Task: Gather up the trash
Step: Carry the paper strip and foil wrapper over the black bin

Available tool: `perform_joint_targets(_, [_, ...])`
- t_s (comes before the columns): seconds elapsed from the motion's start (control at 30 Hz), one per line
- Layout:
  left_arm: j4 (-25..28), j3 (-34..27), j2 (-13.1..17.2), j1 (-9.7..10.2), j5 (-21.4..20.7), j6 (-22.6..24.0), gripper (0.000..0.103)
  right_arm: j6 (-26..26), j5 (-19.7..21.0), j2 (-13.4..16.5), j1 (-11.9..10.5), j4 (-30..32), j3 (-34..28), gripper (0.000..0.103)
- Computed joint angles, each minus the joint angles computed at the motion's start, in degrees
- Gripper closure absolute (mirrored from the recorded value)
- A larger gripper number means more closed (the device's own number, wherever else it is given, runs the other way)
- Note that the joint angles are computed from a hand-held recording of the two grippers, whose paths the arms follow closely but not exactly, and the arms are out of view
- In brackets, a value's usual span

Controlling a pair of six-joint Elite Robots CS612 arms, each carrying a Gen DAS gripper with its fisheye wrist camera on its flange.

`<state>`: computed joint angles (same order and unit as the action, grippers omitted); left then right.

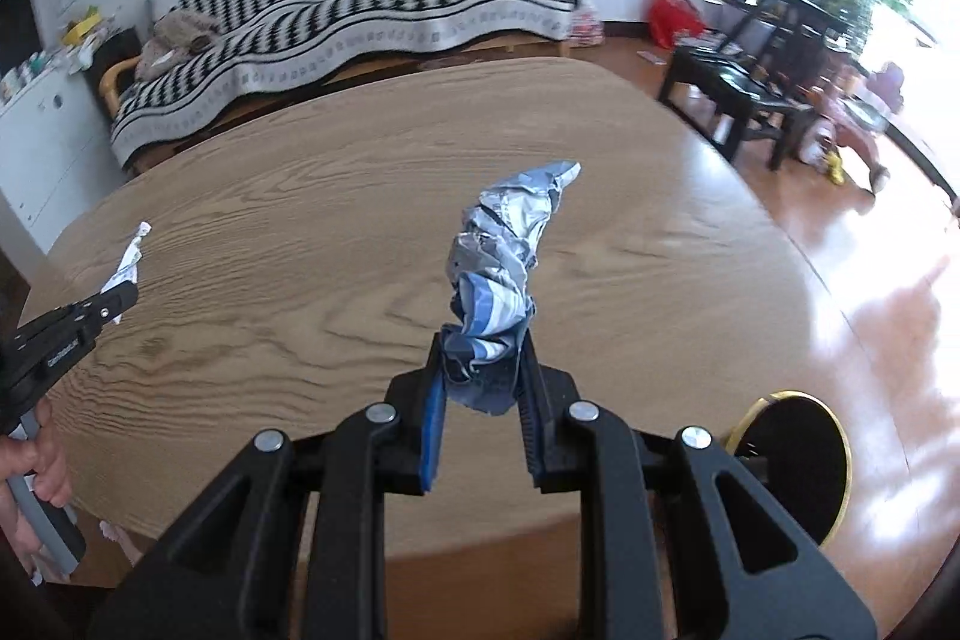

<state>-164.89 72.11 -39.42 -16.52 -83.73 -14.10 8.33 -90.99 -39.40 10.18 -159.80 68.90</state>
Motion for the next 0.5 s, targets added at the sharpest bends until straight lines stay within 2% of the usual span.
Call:
perform_joint_targets(0.13, [-0.96, 1.00, -0.51, -1.77, -1.73, 2.34, 0.092, 1.49, -1.25, -2.89, -2.35, -2.80, 5.53, 0.081])
perform_joint_targets(0.27, [0.72, 0.79, -0.56, -3.36, -5.36, 1.89, 0.092, 3.42, -2.49, -5.64, -5.07, -5.23, 11.06, 0.081])
perform_joint_targets(0.5, [1.87, 0.16, 0.58, -8.16, -6.47, 8.74, 0.092, 7.55, -3.54, -8.85, -9.49, -7.57, 18.09, 0.081])
